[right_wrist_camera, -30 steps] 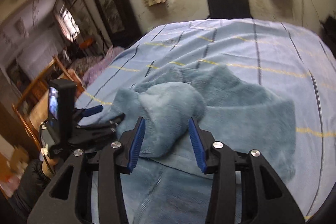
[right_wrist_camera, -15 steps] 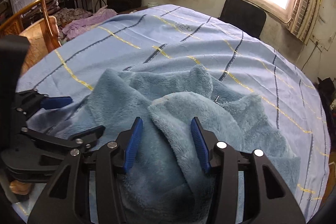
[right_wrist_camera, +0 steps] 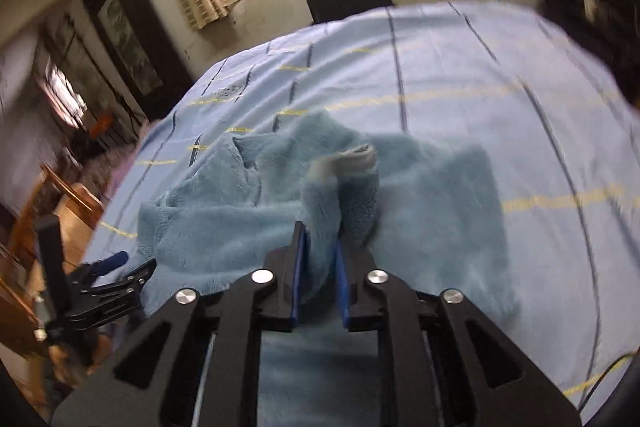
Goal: Fold large clothes
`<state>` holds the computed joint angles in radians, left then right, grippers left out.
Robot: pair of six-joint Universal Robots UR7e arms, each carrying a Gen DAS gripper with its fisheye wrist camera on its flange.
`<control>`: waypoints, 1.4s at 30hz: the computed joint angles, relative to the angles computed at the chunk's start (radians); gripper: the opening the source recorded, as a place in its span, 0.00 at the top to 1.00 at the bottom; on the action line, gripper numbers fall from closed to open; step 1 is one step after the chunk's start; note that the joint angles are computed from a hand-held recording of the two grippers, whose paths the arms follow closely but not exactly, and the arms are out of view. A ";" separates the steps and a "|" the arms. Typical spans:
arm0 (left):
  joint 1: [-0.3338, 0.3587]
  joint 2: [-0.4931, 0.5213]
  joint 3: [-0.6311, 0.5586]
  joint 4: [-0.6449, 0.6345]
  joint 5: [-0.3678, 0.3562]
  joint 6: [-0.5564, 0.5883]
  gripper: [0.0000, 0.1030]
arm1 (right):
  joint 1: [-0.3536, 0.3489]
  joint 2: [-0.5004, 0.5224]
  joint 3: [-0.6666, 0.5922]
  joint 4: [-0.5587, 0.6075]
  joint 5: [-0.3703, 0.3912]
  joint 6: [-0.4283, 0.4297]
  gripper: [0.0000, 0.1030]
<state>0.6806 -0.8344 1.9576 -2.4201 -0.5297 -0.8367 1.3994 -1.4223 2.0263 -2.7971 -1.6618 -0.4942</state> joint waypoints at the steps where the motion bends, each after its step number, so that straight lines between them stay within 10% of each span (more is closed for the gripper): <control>1: 0.000 0.000 0.002 -0.005 0.002 0.002 0.18 | -0.025 -0.014 -0.004 0.036 0.034 0.021 0.56; 8: 0.011 -0.006 0.014 -0.074 -0.018 0.042 0.18 | -0.117 -0.026 -0.040 0.173 0.226 0.132 0.43; 9: 0.010 -0.006 0.016 -0.082 -0.015 0.043 0.21 | -0.110 -0.017 -0.042 0.171 0.215 0.132 0.49; 10: 0.008 -0.008 0.022 -0.106 -0.009 0.049 0.24 | -0.101 -0.009 -0.044 0.163 0.199 0.124 0.82; 11: 0.006 -0.010 0.029 -0.133 -0.008 0.060 0.32 | -0.085 0.000 -0.043 0.142 0.170 0.111 0.93; 16: -0.030 -0.009 0.049 -0.151 0.094 0.033 0.46 | -0.035 -0.042 0.017 -0.022 0.231 -0.005 0.94; 20: 0.001 0.004 0.000 -0.008 0.041 -0.016 0.44 | -0.020 -0.042 0.023 -0.069 0.178 -0.081 0.94; 24: -0.009 0.013 -0.006 0.027 0.075 -0.013 0.43 | -0.075 0.020 -0.045 0.070 0.070 0.010 0.92; 27: -0.008 0.009 0.000 0.022 0.075 -0.011 0.43 | -0.121 0.016 -0.055 0.123 0.129 0.025 0.92; 34: -0.023 -0.049 0.055 -0.107 0.066 -0.011 0.43 | -0.102 -0.045 -0.010 0.008 0.053 0.009 0.74; 42: -0.048 0.056 -0.088 -0.232 -0.072 0.239 0.43 | -0.025 -0.066 -0.021 0.060 0.132 -0.031 0.78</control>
<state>0.6329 -0.7782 1.8699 -2.6522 -0.6016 -0.5979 1.3746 -1.4887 2.0056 -2.7369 -1.5300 -0.5254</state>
